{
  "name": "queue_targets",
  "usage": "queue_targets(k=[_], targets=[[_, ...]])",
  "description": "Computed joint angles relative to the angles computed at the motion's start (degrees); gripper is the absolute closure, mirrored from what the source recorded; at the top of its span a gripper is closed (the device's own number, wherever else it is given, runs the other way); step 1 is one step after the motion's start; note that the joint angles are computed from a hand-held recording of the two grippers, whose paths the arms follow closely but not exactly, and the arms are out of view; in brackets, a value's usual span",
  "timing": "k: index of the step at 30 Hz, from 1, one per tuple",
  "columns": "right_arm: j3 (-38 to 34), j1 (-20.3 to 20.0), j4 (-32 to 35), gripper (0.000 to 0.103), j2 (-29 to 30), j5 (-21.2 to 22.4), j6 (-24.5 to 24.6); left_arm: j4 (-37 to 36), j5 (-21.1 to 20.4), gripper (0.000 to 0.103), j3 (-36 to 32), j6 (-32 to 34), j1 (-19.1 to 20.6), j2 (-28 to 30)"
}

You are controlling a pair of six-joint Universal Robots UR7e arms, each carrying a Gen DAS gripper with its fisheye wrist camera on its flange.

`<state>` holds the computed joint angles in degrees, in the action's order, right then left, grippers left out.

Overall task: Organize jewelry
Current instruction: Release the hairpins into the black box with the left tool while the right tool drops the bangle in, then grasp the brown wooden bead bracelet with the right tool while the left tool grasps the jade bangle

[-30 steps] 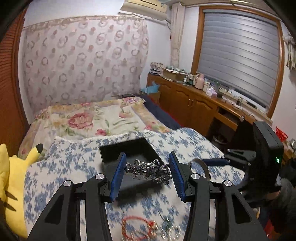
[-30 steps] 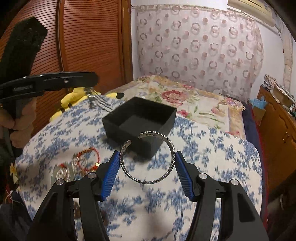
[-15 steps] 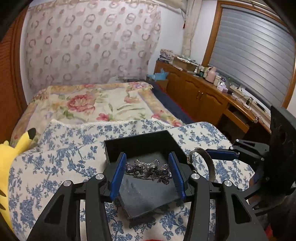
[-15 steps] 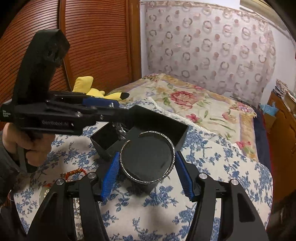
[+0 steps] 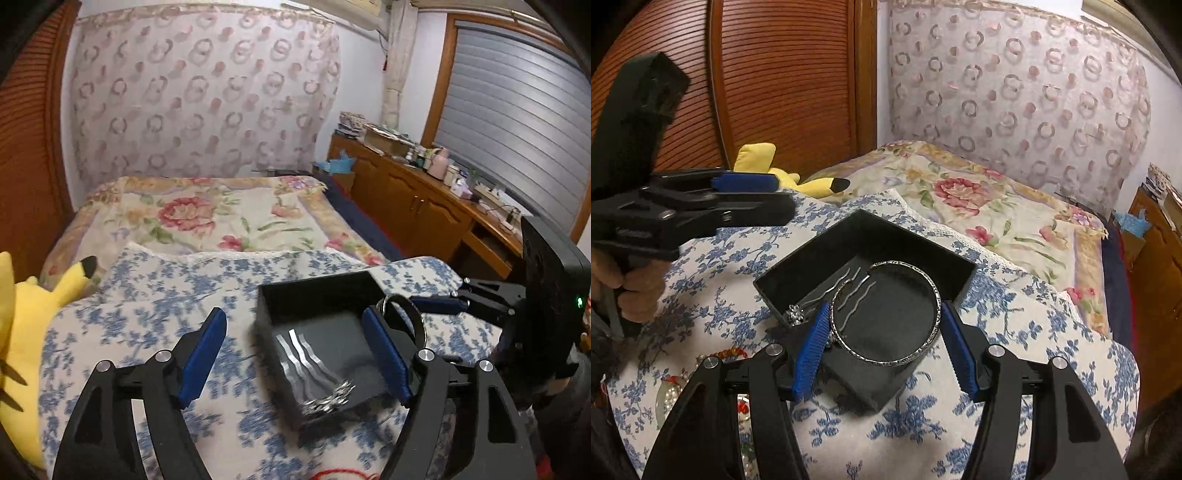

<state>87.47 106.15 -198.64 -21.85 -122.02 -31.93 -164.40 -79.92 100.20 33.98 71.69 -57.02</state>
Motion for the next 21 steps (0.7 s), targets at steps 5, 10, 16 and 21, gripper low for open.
queue_targets(k=[5, 10, 16, 21], targets=[[-3.76, 0.19, 3.51, 0.040, 1.99, -1.80, 0.21, -3.44, 3.27, 0.017, 1.96, 1.76, 0.60, -1.40], [-5.99, 0.34, 4.78, 0.040, 3.45, -3.43, 1.10, -4.60, 4.84, 0.012, 4.24, 2.11, 1.75, -3.21], [-4.71, 1.42, 2.04, 0.035, 3.14, -4.80, 1.49, -5.23, 5.24, 0.011, 7.70, 2.74, 2.51, -6.25], [3.47, 2.86, -5.24, 0.035, 0.26, -3.06, 3.42, -6.48, 5.21, 0.010, 12.11, 3.35, 2.76, -9.69]])
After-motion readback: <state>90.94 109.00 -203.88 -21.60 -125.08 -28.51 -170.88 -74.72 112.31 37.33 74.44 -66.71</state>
